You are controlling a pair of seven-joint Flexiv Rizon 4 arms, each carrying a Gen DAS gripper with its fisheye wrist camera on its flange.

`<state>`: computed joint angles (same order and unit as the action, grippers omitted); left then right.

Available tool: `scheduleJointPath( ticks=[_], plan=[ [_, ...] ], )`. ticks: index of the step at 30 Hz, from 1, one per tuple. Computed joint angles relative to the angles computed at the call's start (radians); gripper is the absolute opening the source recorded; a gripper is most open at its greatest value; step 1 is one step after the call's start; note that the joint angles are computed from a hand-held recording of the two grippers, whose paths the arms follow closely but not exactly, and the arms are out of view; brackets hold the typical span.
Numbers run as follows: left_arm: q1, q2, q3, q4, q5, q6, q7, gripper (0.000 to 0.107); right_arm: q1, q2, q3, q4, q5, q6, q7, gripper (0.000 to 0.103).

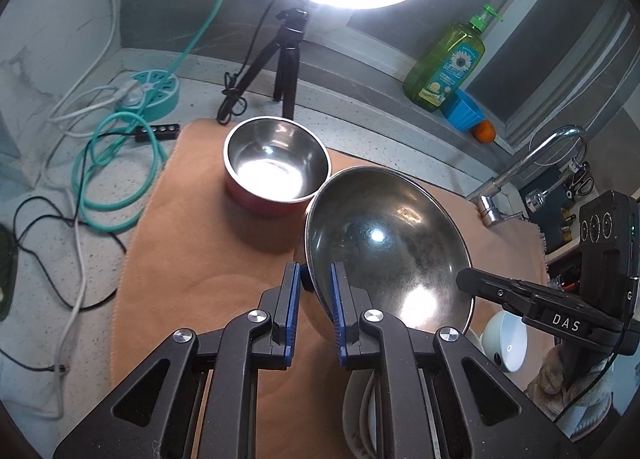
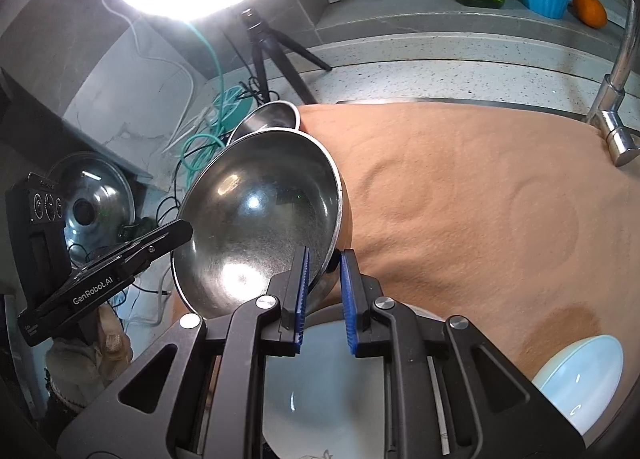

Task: Organize plates and bowls
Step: 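Lift the steel bowl with the left gripper and carry it toward the plate stack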

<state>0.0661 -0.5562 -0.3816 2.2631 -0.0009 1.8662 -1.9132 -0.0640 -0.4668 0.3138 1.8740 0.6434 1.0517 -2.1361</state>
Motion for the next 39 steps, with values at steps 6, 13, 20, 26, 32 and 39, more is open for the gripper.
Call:
scheduleJointPath(
  ticks=[6,13,20,26,32,39],
  plan=[
    [0.012,0.031,0.009,0.060,0.016,0.031,-0.028,0.013,0.009,0.023,0.013,0.035,0.014,-0.007,-0.019,0.017],
    [0.028,0.057,0.022,0.117,0.043,0.038,-0.054,0.013,0.034,0.046,0.015,0.076,0.032,-0.014,-0.037,0.017],
    [0.043,0.075,0.028,0.169,0.063,0.048,-0.077,0.013,0.058,0.057,0.015,0.108,0.041,-0.024,-0.055,0.018],
    [0.040,0.081,0.044,0.198,0.072,0.058,-0.098,0.013,0.082,0.057,0.016,0.134,0.043,-0.017,-0.056,0.018],
    [0.053,0.087,0.042,0.225,0.087,0.055,-0.108,0.013,0.094,0.058,0.021,0.151,0.042,-0.018,-0.053,0.018],
    [0.069,0.082,0.037,0.251,0.097,0.052,-0.120,0.013,0.105,0.062,0.026,0.169,0.042,-0.015,-0.060,0.018]
  ],
)
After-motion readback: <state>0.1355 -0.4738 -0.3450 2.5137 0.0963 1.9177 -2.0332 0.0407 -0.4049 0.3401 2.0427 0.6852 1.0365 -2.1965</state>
